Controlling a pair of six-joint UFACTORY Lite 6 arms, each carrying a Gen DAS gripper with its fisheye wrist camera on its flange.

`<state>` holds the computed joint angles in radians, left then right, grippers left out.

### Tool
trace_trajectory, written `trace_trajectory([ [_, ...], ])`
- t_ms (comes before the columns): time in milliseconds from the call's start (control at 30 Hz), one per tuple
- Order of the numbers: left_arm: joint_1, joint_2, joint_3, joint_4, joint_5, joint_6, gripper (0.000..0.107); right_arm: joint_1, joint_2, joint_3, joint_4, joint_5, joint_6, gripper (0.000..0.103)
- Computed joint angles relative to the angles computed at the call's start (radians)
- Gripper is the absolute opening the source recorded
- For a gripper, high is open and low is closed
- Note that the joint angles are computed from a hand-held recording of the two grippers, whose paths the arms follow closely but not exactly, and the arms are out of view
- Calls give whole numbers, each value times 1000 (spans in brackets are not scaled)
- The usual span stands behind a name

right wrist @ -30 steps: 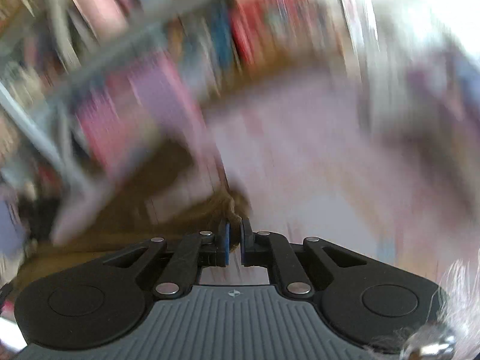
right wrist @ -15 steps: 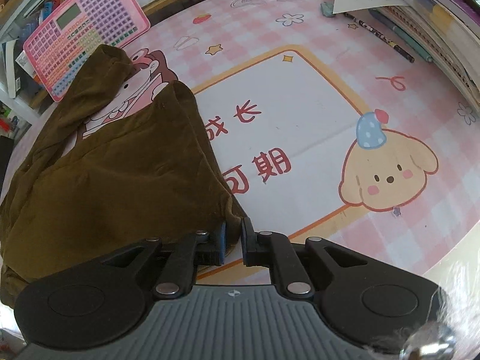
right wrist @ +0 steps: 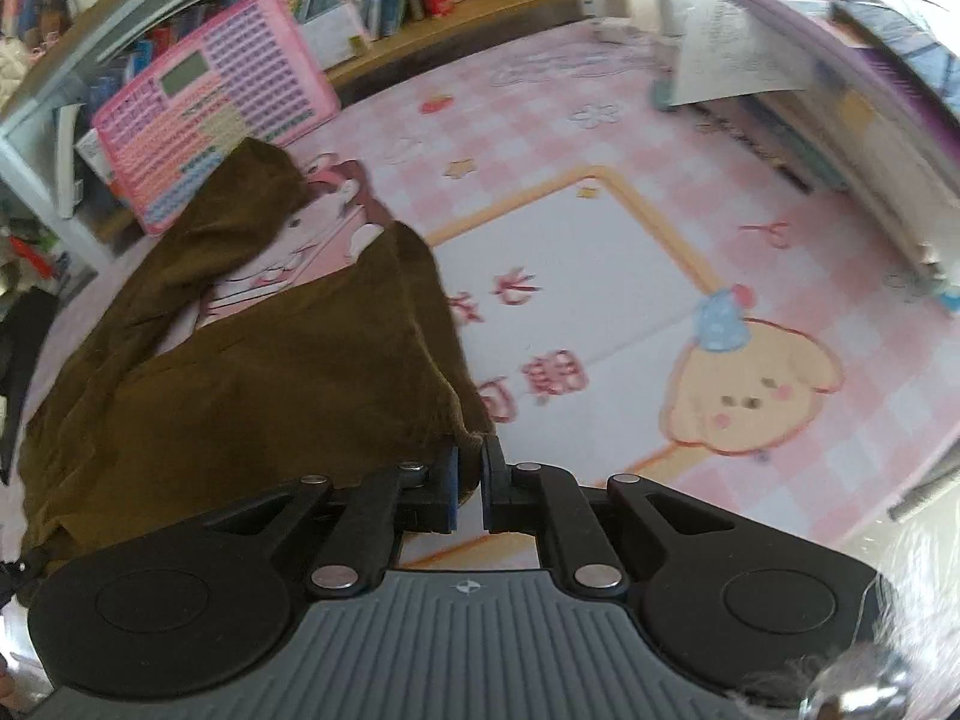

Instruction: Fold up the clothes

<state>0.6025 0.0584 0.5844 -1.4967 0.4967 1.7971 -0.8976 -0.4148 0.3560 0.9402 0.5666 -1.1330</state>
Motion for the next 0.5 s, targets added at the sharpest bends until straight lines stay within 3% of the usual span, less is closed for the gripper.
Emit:
trace_trajectory([
  [100,-11,6,10,38,4,-26,15,37,76,-22,-28,-95,53,7],
  [200,-21,1,13,65,-7,-22,15,72,47,-46,-15,-139,74,10],
  [500,39,39,34,74,26,1,8,161,17,-61,-121,-204,229,14],
])
